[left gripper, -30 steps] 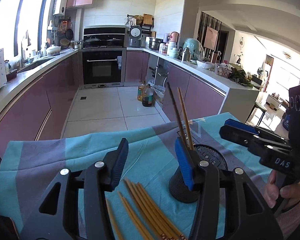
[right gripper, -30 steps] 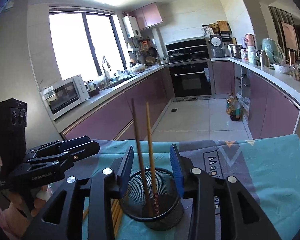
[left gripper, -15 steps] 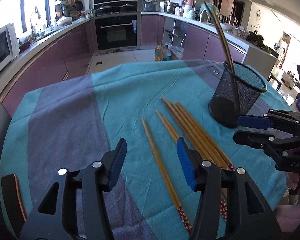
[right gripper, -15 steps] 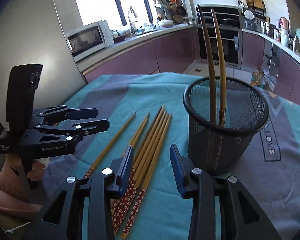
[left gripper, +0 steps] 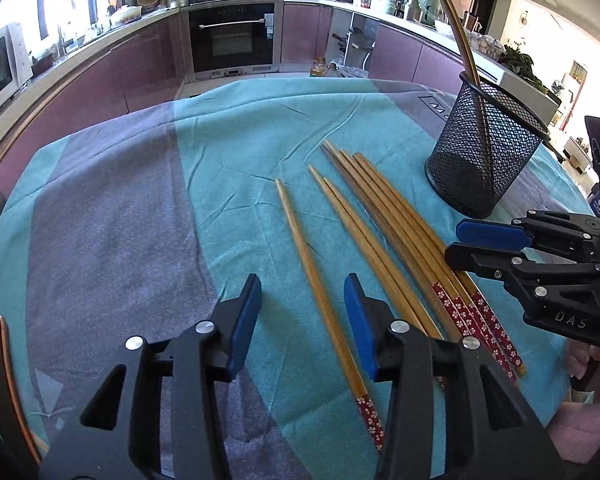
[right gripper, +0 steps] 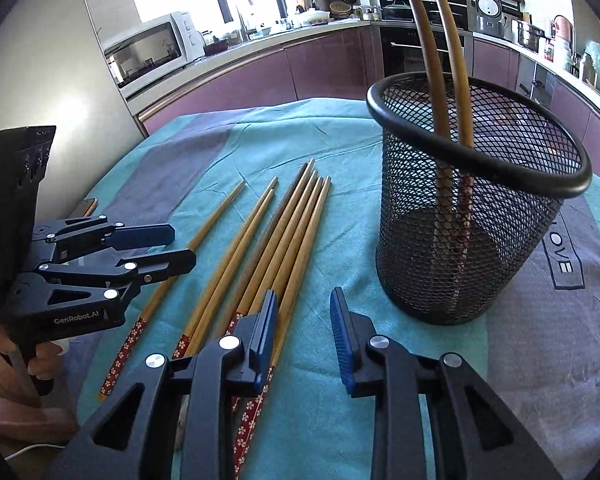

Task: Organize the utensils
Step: 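Close the right tool on a chopstick while the left tool grasps another chopstick, then raise the chopstick upright and drop it into the cup with the right tool while the left tool does likewise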

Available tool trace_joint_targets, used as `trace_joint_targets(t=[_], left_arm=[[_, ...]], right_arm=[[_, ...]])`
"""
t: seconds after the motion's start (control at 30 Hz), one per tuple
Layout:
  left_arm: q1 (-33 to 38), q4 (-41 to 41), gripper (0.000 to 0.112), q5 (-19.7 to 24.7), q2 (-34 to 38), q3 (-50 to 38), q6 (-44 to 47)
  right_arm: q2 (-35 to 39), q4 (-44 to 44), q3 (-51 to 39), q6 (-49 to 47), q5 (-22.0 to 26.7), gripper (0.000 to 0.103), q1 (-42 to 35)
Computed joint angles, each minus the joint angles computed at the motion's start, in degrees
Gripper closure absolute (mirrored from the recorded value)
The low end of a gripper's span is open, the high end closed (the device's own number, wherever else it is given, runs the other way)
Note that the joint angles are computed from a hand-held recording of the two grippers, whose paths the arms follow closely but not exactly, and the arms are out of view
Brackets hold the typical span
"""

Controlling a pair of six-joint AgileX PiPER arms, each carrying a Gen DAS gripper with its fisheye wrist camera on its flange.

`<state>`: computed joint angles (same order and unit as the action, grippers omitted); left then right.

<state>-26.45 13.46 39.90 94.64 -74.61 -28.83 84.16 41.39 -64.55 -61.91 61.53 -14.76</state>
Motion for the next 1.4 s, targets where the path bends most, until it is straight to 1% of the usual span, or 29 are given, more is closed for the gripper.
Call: trace_joint_targets(t=[0.1, 0.2, 0.43, 0.5, 0.57, 0.63, 0.83, 0.9, 0.93, 1.07, 1.3, 1.4], left_arm=[[-0.06, 0.05, 0.073, 0.19, 0.58, -0.66, -0.13], [0.07, 0.07, 0.078, 0.69, 1.42, -1.67, -0.12], [-0.14, 1.3, 0.08, 1.91, 4.51, -5.21, -0.67], [-0.35, 1.92, 0.085, 2.58, 5.6, -6.63, -1.21], [-0.18, 1.74, 0.09, 2.56, 6.21, -7.21, -1.32], [0.02, 1.02, 0.099, 2.66, 6.95, -8.27, -1.19], [0.2, 0.25, 0.104, 1.65, 7.51, -8.49, -2.57], [0.17, 0.06, 0.104, 1.5, 7.77, -8.83, -3.15], [0.43, 0.13, 0.105, 0.18, 6.98, -6.93, -3.46], [-0.15, 0.49, 0.105, -0.41, 6.32, -6.11, -4.87], [0.63, -3.04, 0.105, -2.37, 3.5, -4.16, -2.13], [1.01, -5.11, 0.105, -3.21, 1.57, -3.15, -0.14]], right_arm=[[0.13, -0.9, 0.13, 0.89, -1.55, 0.079, 1.16], [0.01, -1.74, 0.51, 1.65, -3.11, 0.081, 2.22], [0.4, -2.55, 0.54, 2.78, -5.55, 0.083, 3.74], [0.71, -2.69, 0.28, 3.33, -5.97, 0.084, 4.11], [0.94, -3.14, -0.05, 4.0, -6.33, 0.088, 4.41], [1.31, -3.3, -0.49, 4.79, -6.39, 0.091, 4.76], [1.93, -2.36, -0.94, 4.62, -5.23, 0.097, 3.62], [2.11, -1.85, -1.05, 4.52, -4.72, 0.097, 3.15], [2.13, -1.63, -1.1, 4.4, -4.49, 0.097, 2.95], [1.85, 0.01, -1.21, 2.68, -2.83, 0.097, 1.19], [0.89, 3.19, -2.04, -0.08, 1.64, 0.097, -1.9], [0.36, 5.43, -2.62, -2.09, 4.94, 0.097, -4.34]])
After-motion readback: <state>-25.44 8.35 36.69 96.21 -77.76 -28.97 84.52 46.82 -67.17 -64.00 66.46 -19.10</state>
